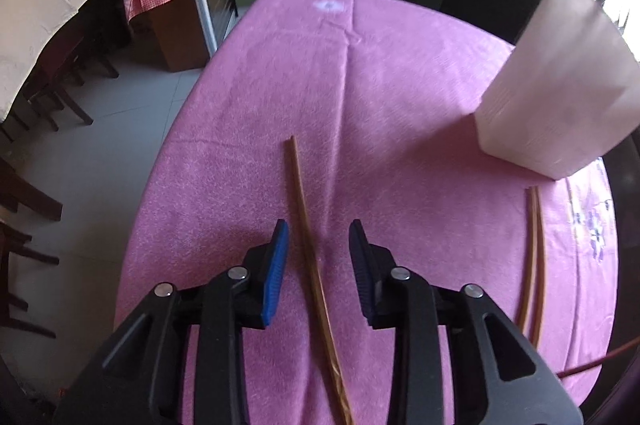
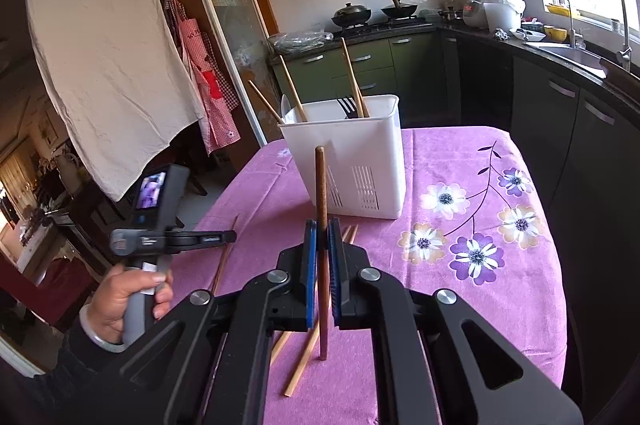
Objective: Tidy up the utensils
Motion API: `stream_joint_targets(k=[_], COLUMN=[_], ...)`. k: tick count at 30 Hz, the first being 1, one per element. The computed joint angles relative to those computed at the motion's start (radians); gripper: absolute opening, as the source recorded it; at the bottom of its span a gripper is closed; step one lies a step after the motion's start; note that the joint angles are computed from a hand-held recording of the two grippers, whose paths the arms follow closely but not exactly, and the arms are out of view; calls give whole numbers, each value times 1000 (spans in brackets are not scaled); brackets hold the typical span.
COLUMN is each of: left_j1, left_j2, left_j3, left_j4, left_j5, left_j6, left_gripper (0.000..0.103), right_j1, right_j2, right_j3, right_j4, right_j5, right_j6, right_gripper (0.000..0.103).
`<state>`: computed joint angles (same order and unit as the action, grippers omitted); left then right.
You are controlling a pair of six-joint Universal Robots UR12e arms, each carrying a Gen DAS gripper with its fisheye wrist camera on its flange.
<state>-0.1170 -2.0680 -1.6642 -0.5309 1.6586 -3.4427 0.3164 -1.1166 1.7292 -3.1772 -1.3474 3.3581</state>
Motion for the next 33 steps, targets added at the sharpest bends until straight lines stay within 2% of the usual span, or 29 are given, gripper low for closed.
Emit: stream_joint_targets(k=[2, 5, 7, 13, 24, 29, 33], left_j1=[0, -6, -6, 1, -14, -22, -27], left_j2=[-9, -13, -14, 3, 140, 181, 195], left_j3=[10, 15, 16, -13, -168, -207, -220], left_j4=[-20, -21, -19, 35, 347, 416, 439], left_j5=[0, 21, 12, -34, -97, -113, -124], left_j6=[-5, 1, 5, 25, 122, 161, 186], left_gripper=[28, 20, 7, 5, 6, 5, 6], right_j1=[-4, -6, -6, -3, 3, 8, 13], right_j2=[-3, -5, -6, -8, -20, -26, -31], right_j3=[6, 11, 13, 12, 19, 8, -7], right_j4=[-5, -13, -16, -15, -35, -28, -19], right_j5=[7, 8, 7, 7, -3, -20, -29], right_j6=[1, 3, 4, -1, -11, -37, -64], right_gripper=[7, 7, 7, 7, 7, 7, 7])
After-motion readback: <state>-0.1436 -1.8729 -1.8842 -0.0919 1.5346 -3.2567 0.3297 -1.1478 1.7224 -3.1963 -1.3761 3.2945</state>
